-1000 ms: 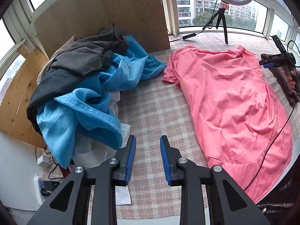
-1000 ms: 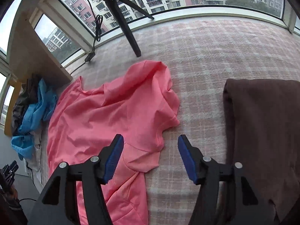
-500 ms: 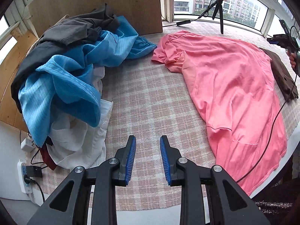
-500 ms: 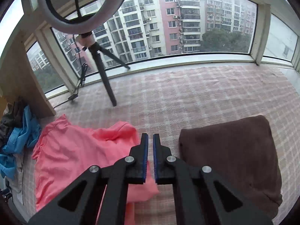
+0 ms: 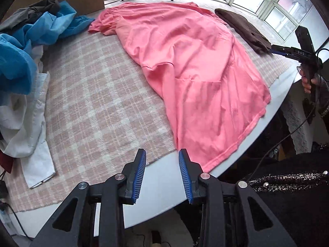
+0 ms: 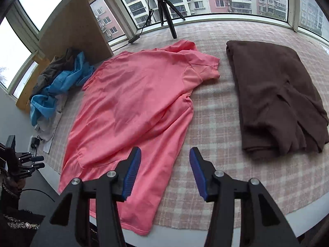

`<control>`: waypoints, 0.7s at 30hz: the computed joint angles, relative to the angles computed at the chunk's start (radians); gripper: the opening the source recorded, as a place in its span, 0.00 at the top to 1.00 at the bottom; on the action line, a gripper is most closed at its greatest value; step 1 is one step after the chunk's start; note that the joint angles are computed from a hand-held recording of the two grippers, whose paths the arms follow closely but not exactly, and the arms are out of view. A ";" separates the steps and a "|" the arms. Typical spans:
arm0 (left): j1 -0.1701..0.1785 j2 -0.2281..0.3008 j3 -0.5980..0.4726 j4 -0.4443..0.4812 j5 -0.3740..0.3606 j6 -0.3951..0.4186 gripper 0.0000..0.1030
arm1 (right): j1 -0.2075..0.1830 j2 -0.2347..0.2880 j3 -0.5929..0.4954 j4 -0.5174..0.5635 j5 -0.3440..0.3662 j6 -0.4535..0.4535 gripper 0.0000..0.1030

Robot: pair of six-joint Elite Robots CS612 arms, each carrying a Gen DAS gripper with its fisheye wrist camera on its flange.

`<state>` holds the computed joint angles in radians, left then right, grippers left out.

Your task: Fold clothes

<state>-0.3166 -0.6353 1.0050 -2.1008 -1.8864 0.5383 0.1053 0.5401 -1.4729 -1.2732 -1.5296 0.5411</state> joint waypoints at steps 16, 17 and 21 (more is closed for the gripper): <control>-0.042 0.000 0.075 -0.056 -0.022 -0.088 0.99 | 0.059 0.052 -0.009 0.133 0.029 -0.163 0.46; -0.040 -0.008 0.082 -0.076 -0.032 -0.110 1.00 | 0.060 0.055 -0.004 0.121 0.038 -0.183 0.46; -0.024 -0.045 0.108 -0.192 -0.054 -0.221 1.00 | 0.051 0.059 -0.009 0.051 0.101 -0.180 0.97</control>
<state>-0.3406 -0.6803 1.1130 -2.2927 -1.9399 0.3176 0.1567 0.5986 -1.4814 -1.2219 -1.4285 0.3607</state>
